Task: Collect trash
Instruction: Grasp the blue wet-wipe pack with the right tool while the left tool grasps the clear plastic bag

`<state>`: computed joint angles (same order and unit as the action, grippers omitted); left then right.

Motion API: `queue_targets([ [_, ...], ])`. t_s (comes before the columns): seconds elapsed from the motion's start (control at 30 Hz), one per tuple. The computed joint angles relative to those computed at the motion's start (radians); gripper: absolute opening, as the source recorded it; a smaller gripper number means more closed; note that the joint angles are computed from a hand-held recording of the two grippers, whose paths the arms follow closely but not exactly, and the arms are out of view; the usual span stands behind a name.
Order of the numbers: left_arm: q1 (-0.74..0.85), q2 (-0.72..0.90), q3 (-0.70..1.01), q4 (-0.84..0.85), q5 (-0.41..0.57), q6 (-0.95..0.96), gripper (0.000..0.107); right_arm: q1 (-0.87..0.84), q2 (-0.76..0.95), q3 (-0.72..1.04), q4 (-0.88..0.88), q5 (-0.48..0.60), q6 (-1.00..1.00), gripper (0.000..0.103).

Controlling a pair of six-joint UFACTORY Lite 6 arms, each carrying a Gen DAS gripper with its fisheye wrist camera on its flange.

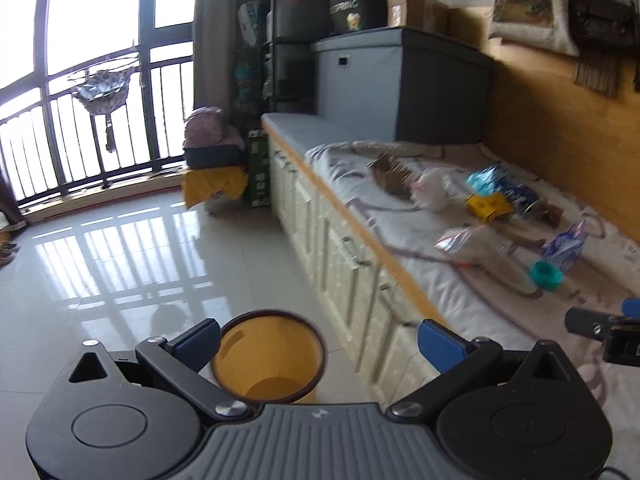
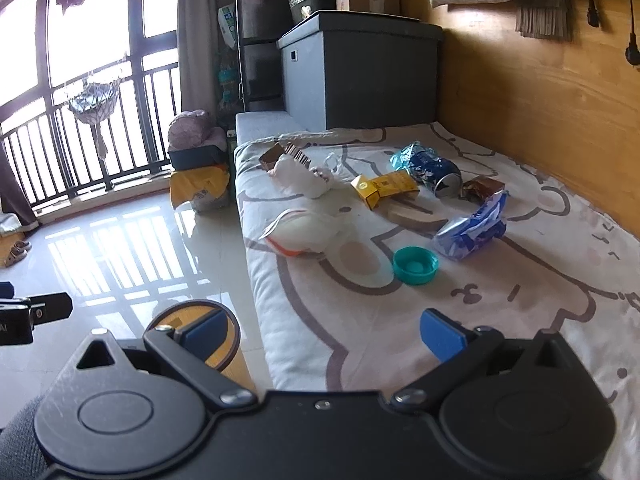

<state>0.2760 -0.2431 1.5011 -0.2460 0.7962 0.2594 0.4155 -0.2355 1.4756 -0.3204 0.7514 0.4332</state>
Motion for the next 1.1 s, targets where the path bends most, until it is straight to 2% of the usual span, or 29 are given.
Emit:
queue_targets([
  [0.17, -0.05, 0.051, 0.056, -0.087, -0.039, 0.057, 0.103, -0.137, 0.019, 0.04, 0.17, -0.021, -0.184, 0.103],
  [0.3, -0.151, 0.137, 0.146, -0.033, -0.081, 0.01, 0.103, -0.286, 0.04, 0.066, 0.395, -0.044, -0.388, 0.103],
  [0.57, -0.321, 0.417, 0.437, 0.077, -0.104, -0.002, 0.103, -0.485, 0.09, 0.09, 0.528, -0.103, -0.5, 0.103],
  [0.7, -0.347, 0.564, 0.563, 0.008, -0.113, 0.112, 0.103, -0.58, 0.133, 0.107, 0.651, -0.109, -0.594, 0.103],
  [0.73, -0.361, 0.611, 0.612, 0.006, -0.106, 0.129, 0.103, -0.6, 0.148, 0.112, 0.674, -0.113, -0.607, 0.103],
  [0.8, -0.379, 0.735, 0.772, 0.031, -0.032, 0.118, 0.103, -0.627, 0.173, 0.119, 0.7, -0.13, -0.622, 0.103],
  [0.87, -0.395, 0.811, 0.863, 0.039, -0.012, 0.113, 0.103, -0.652, 0.204, 0.132, 0.739, -0.136, -0.649, 0.103],
  [1.1, -0.449, 0.924, 0.934, 0.155, -0.105, 0.157, 0.103, -0.698, 0.354, 0.235, 0.817, -0.155, -0.598, 0.103],
])
